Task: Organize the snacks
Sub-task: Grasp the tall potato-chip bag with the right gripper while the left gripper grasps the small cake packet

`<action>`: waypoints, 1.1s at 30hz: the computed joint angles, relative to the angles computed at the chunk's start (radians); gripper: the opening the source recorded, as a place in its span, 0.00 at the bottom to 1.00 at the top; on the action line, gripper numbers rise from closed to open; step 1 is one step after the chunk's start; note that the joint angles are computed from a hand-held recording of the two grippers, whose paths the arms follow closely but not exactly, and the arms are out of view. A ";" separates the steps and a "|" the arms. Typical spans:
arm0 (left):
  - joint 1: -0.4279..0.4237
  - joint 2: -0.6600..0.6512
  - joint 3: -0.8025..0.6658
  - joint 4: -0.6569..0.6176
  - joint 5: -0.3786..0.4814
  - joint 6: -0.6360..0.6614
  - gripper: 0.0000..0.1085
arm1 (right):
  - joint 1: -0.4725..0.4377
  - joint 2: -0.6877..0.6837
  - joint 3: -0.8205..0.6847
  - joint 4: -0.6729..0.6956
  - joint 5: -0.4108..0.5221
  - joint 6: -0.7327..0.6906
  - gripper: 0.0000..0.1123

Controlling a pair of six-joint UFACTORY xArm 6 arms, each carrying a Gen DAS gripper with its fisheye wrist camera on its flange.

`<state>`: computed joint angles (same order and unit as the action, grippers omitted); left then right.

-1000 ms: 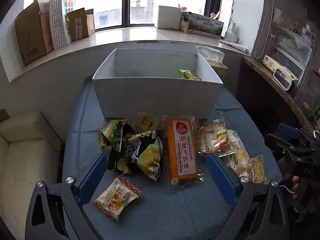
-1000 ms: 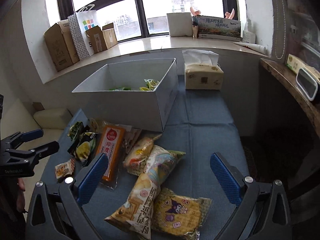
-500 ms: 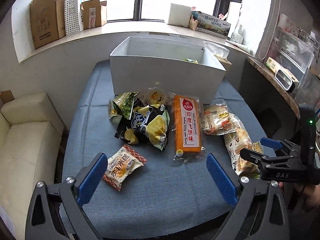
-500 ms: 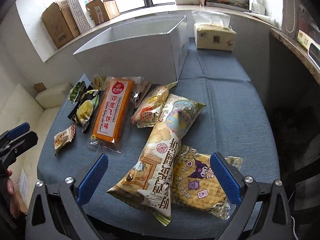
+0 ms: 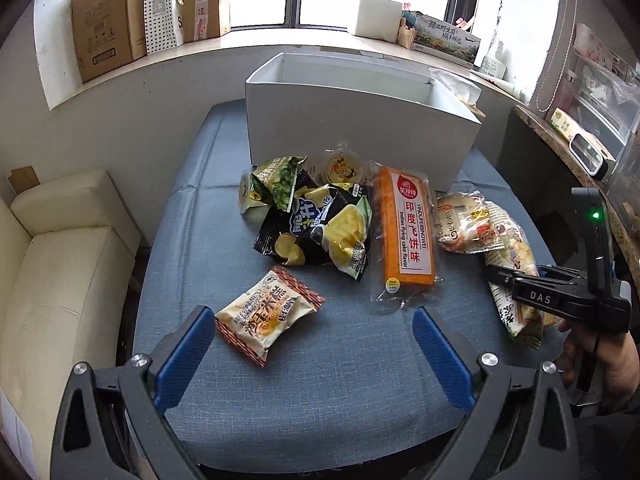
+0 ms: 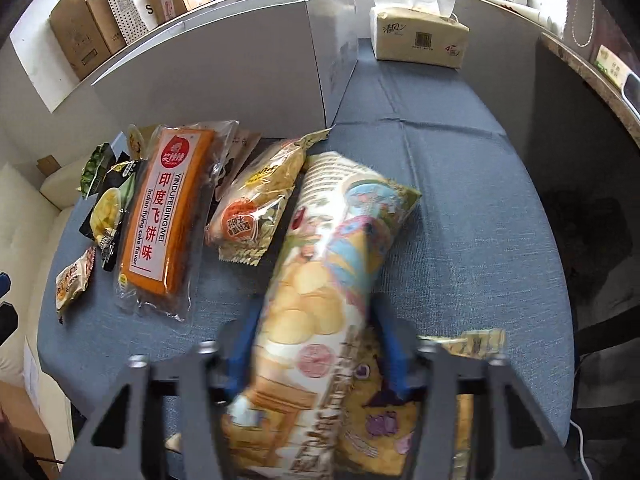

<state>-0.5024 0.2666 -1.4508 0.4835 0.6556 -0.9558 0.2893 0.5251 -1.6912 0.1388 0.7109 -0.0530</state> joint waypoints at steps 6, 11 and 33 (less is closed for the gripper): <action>0.007 -0.005 0.012 -0.001 -0.009 -0.004 0.93 | -0.014 -0.019 0.015 -0.015 -0.030 0.019 0.34; 0.006 0.002 0.007 0.003 0.000 0.005 0.93 | -0.028 -0.069 0.050 0.002 -0.082 0.011 0.34; 0.110 0.183 -0.103 -0.322 0.055 0.607 0.92 | -0.046 -0.252 0.223 0.216 -0.145 -0.192 0.34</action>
